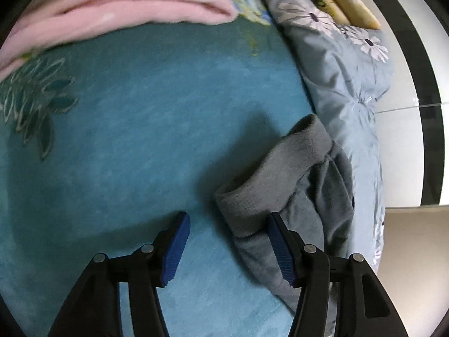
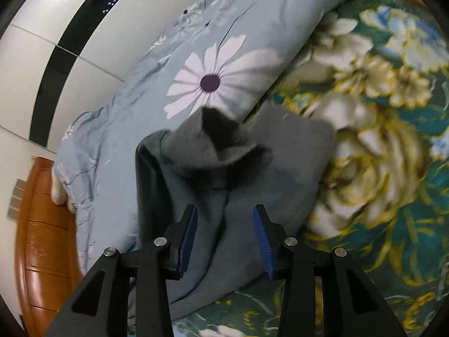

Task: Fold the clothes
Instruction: 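Fold the sleeve over the body with the right gripper while the left gripper holds the cuff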

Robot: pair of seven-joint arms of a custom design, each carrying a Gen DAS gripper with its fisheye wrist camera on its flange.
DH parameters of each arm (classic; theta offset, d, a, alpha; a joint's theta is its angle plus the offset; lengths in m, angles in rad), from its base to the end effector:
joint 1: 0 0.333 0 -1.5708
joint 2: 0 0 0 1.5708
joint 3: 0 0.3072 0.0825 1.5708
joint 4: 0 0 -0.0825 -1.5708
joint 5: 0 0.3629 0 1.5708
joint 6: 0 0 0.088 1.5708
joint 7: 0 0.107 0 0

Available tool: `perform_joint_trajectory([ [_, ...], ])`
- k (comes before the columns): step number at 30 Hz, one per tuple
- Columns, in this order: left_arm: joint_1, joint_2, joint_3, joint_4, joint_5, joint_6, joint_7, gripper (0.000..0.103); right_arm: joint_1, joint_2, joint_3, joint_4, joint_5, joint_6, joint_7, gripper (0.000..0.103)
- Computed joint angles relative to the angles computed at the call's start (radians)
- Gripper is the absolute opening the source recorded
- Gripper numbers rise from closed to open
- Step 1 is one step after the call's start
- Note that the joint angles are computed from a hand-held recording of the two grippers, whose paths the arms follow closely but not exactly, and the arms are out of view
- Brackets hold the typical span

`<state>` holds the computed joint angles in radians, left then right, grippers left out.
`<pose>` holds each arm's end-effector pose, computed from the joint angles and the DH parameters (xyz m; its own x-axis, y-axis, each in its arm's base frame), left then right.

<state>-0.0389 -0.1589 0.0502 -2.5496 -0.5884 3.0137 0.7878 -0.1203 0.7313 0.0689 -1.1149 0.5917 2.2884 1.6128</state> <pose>0.4652 0.0463 0.3959 0.7766 -0.1882 0.6012 -0.1925 -0.9796 -0.0580 0.7632 -0.0446 0.4333 -0.2414 -0.7729 -0.5868 -0.8353 0.4733 -0.2798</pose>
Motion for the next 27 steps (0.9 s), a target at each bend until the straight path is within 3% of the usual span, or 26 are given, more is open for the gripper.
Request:
perform_joint_trajectory([
  [2, -0.013, 0.02, 0.01, 0.03, -0.029, -0.01, 0.035, 0.06, 0.013, 0.057, 0.006, 0.08, -0.014, -0.041, 0.019, 0.032],
  [10, -0.019, 0.095, -0.037, 0.113, -0.296, 0.013, 0.227, 0.06, 0.057, 0.291, 0.012, 0.406, -0.101, -0.185, 0.215, 0.032],
  [13, -0.013, 0.109, -0.061, 0.133, -0.451, 0.038, 0.332, 0.06, 0.056, 0.264, 0.029, 0.345, -0.094, -0.135, 0.224, 0.032],
  [14, -0.009, 0.109, -0.069, 0.134, -0.497, 0.049, 0.356, 0.058, 0.056, 0.255, 0.032, 0.324, -0.089, -0.116, 0.226, 0.018],
  [15, -0.006, 0.109, -0.076, 0.135, -0.538, 0.058, 0.378, 0.05, 0.055, 0.241, 0.036, 0.298, -0.08, -0.093, 0.23, 0.005],
  [18, 0.004, 0.1, -0.088, 0.131, -0.613, 0.078, 0.414, 0.024, 0.054, 0.181, 0.04, 0.218, -0.057, -0.015, 0.217, 0.003],
  [23, -0.019, 0.047, -0.082, 0.138, -0.78, 0.136, 0.593, 0.018, 0.003, -0.071, 0.108, -0.099, 0.075, 0.179, -0.077, 0.003],
  [25, -0.002, 0.029, -0.09, 0.109, -0.666, 0.141, 0.503, 0.018, -0.007, -0.171, 0.109, -0.23, 0.144, 0.207, -0.208, 0.003],
  [27, 0.007, 0.033, -0.077, 0.093, -0.563, 0.111, 0.406, 0.018, 0.024, -0.191, 0.059, -0.272, 0.08, 0.17, -0.191, 0.003],
])
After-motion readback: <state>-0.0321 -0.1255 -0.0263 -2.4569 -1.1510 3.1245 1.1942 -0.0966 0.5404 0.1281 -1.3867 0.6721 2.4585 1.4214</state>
